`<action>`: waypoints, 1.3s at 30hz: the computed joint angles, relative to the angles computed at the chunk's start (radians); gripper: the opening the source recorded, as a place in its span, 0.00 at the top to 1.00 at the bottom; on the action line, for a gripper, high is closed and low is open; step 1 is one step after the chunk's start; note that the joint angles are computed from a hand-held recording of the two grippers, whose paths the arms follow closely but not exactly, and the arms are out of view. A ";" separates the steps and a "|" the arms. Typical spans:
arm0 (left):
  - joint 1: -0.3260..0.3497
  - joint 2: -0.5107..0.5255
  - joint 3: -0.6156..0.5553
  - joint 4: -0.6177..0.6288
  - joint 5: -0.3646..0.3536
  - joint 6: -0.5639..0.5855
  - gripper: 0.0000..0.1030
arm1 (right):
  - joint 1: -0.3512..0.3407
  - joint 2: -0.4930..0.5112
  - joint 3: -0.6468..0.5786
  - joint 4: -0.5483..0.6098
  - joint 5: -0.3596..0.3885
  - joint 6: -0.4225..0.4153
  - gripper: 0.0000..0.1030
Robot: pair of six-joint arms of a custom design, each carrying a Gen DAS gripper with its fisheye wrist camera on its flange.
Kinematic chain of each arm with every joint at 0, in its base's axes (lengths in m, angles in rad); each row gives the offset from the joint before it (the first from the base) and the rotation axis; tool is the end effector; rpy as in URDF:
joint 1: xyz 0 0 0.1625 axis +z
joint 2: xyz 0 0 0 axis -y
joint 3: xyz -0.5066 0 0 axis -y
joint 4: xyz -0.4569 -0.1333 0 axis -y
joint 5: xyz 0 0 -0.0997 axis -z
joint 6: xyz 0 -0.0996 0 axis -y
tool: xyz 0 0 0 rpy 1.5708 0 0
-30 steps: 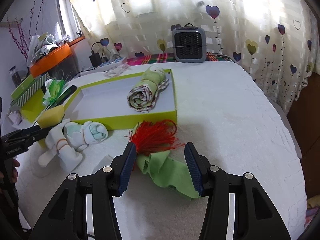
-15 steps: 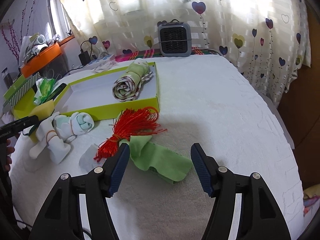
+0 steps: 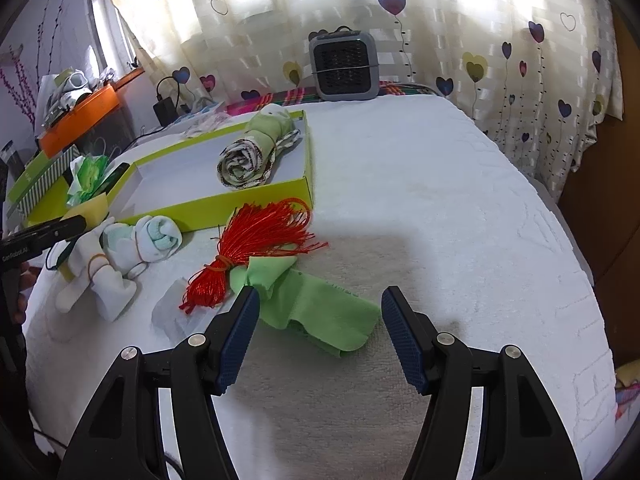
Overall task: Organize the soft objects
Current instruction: 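Lower the yellow sponge into the box and open the left gripper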
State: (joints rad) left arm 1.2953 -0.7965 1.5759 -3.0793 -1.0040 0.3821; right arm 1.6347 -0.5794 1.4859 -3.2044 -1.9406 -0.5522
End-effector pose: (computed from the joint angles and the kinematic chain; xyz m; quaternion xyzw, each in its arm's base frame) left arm -0.0405 -0.8298 0.2073 0.1953 0.8812 -0.3279 0.2791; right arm 0.1509 -0.8339 0.0770 0.2163 -0.8953 0.2976 0.2512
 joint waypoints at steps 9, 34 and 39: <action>0.003 0.001 -0.004 0.009 -0.007 -0.025 0.38 | -0.005 -0.002 -0.001 0.014 0.001 0.016 0.38; 0.006 0.060 -0.133 0.048 0.032 -0.023 0.42 | -0.006 0.003 -0.010 0.028 -0.002 0.024 0.38; 0.007 0.081 -0.165 0.060 0.041 -0.026 0.42 | -0.007 0.004 -0.014 0.035 -0.002 0.033 0.38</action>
State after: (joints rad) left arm 1.3027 -0.7154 1.4113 -3.0194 -0.9633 0.3559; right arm 1.6278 -0.5751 1.4714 -3.1693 -1.9430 -0.5192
